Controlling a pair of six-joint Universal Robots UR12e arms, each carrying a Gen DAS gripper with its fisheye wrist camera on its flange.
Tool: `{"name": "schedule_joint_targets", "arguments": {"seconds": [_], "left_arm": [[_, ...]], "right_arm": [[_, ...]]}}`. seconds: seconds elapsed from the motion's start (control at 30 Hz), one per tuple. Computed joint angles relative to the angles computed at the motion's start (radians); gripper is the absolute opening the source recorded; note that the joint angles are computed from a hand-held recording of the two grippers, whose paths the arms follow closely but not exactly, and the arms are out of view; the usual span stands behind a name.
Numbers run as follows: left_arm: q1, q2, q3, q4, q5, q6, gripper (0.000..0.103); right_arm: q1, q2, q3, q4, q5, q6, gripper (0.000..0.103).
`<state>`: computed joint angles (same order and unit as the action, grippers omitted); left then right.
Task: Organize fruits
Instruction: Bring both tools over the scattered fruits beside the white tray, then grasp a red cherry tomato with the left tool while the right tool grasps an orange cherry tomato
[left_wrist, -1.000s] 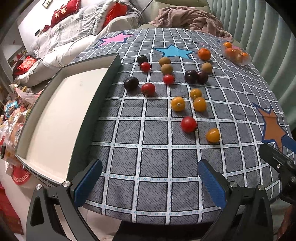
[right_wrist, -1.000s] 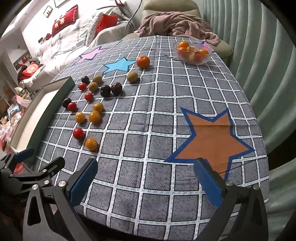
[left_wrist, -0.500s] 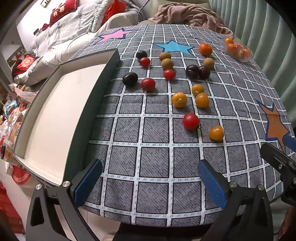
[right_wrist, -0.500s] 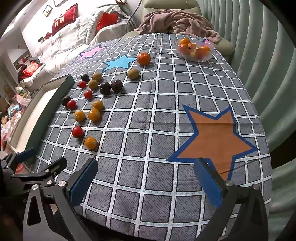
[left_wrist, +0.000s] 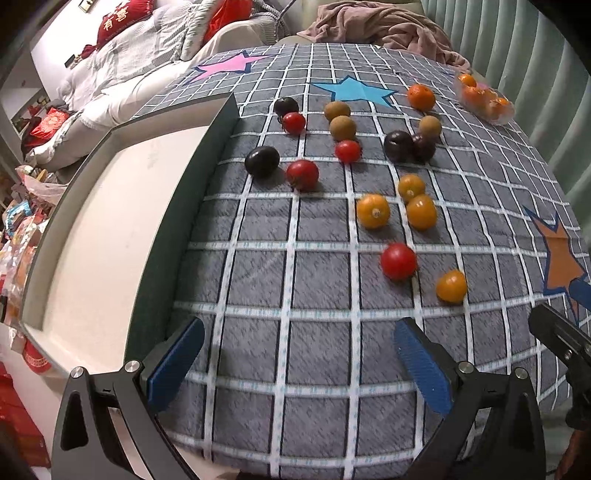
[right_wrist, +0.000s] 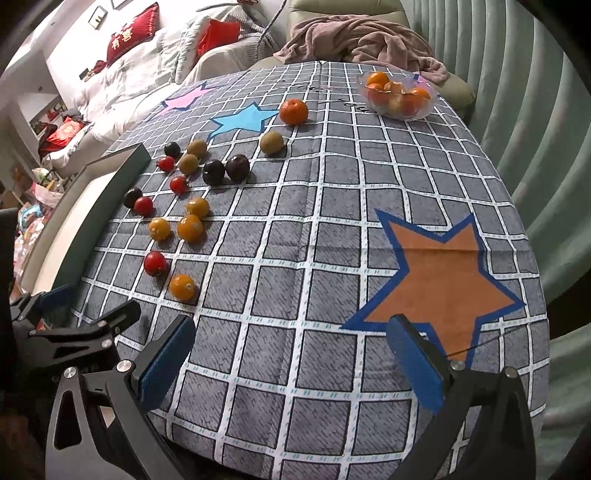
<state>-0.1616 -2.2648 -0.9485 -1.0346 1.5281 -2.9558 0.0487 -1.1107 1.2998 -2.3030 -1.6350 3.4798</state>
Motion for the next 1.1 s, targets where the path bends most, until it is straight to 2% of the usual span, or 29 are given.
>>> {"name": "schedule_joint_targets", "arguments": {"seconds": [0.13,0.27,0.47,0.6,0.83,0.9,1.1], "left_arm": [[0.003,-0.018,0.025,-0.02,-0.011,0.005,0.103],[0.012,-0.025,0.035,-0.028,-0.053,0.004,0.103],[0.013,-0.03,0.041,-0.027,-0.064,0.016,0.103],[0.013,-0.054,0.096,-0.091,-0.069,0.035,0.103],[0.022,-0.093,0.156,-0.067,-0.145,-0.026,0.102],[0.024,-0.101,0.171,-0.065,-0.156,-0.038,0.095],[0.022,-0.091,0.151,-0.055,-0.125,-0.002,0.094]], "right_arm": [[-0.006,0.008,-0.011,0.009,0.012,0.006,0.103],[-0.009,0.015,-0.016,0.007,0.042,0.001,0.103],[-0.005,0.025,-0.017,-0.002,0.088,-0.061,0.103],[0.003,0.029,-0.014,-0.022,0.104,-0.103,0.103],[0.019,0.045,-0.024,-0.055,0.1,-0.194,0.103],[0.022,0.053,-0.032,-0.055,0.103,-0.204,0.103],[0.029,0.075,-0.052,-0.08,0.1,-0.216,0.098]]}}
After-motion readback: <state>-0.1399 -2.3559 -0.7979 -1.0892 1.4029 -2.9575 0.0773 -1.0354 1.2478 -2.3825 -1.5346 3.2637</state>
